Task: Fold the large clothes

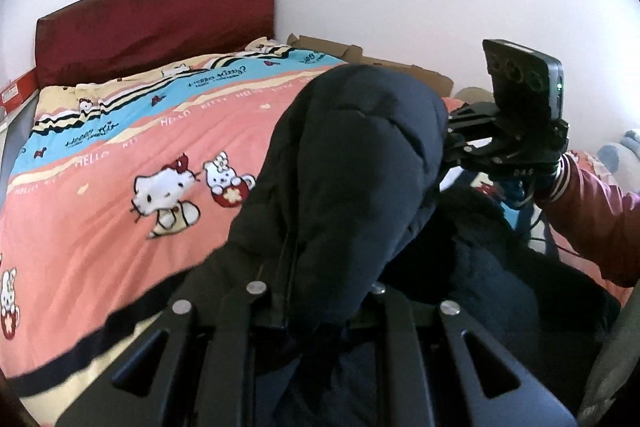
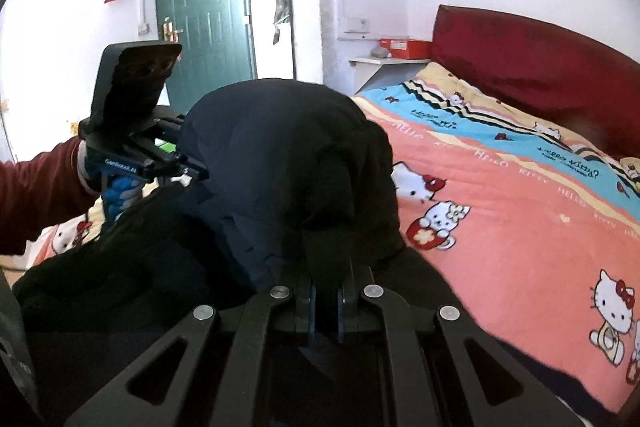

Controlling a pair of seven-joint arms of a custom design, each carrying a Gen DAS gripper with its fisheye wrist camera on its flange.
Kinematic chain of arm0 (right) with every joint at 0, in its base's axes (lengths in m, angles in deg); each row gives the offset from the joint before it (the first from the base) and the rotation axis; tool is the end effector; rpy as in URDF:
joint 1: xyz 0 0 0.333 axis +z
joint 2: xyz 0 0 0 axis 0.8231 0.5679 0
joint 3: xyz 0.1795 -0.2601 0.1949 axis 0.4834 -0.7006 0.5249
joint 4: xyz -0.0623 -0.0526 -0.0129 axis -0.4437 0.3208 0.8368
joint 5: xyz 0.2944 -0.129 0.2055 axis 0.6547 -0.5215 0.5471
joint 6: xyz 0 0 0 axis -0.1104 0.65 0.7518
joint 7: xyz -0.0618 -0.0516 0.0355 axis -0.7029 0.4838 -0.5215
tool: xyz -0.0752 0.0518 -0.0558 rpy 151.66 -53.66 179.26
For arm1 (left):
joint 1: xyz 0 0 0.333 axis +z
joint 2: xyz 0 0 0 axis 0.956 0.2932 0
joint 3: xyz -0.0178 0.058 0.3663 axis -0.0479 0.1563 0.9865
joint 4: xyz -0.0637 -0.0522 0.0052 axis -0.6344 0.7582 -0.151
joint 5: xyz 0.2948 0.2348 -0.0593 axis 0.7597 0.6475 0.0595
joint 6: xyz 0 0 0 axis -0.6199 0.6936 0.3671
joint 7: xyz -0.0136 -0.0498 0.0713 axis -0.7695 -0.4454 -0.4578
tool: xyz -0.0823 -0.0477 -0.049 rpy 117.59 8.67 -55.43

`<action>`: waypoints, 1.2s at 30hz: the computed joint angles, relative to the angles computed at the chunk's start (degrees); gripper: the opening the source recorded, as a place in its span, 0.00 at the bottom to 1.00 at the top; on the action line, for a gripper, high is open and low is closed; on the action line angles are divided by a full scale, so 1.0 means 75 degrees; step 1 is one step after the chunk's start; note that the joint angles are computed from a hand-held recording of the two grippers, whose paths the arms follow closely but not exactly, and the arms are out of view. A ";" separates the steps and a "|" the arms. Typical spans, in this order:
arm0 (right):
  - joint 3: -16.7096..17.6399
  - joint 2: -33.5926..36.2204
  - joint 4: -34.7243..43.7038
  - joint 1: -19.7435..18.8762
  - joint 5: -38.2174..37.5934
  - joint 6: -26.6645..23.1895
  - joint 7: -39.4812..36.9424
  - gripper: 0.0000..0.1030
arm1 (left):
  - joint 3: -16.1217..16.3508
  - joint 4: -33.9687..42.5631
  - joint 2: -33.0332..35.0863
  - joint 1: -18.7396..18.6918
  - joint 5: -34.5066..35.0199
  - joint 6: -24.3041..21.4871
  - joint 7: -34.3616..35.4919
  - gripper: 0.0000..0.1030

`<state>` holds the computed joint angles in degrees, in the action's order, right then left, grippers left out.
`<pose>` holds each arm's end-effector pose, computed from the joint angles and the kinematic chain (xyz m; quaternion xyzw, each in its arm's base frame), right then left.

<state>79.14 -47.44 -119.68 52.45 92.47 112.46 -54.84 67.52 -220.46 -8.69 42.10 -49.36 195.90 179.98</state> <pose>0.6262 0.0164 0.5134 -0.8601 0.1702 -0.0650 0.4764 0.4109 -0.2184 0.5972 -0.4640 0.7731 -0.3947 0.1767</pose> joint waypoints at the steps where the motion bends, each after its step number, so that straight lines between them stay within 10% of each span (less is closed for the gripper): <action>1: -0.0001 -0.0147 -0.0215 -0.0001 0.0003 0.0026 -0.0098 0.07 | -0.0122 -0.0110 -0.0103 0.0080 0.0073 -0.0002 -0.0118 0.14; 19: -0.0427 -0.1262 -0.2045 0.0181 -0.0486 -0.0425 -0.0542 0.08 | -0.0822 -0.1709 -0.1190 0.0322 0.1793 0.0293 -0.2499 0.14; 27: -0.0261 -0.0893 -0.1801 0.0453 -0.0070 0.0129 -0.0025 0.07 | -0.0263 -0.0628 -0.0218 0.0560 0.2501 0.0230 -0.2147 0.14; 36: 0.0075 -0.0310 -0.1281 0.0682 0.0482 0.0621 0.0522 0.07 | 0.0374 -0.0481 0.0294 0.0354 0.1197 0.0634 -0.1106 0.14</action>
<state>79.70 -49.77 -129.29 57.57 96.09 117.12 -50.92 70.32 -224.07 -6.48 44.76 -40.39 200.66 171.69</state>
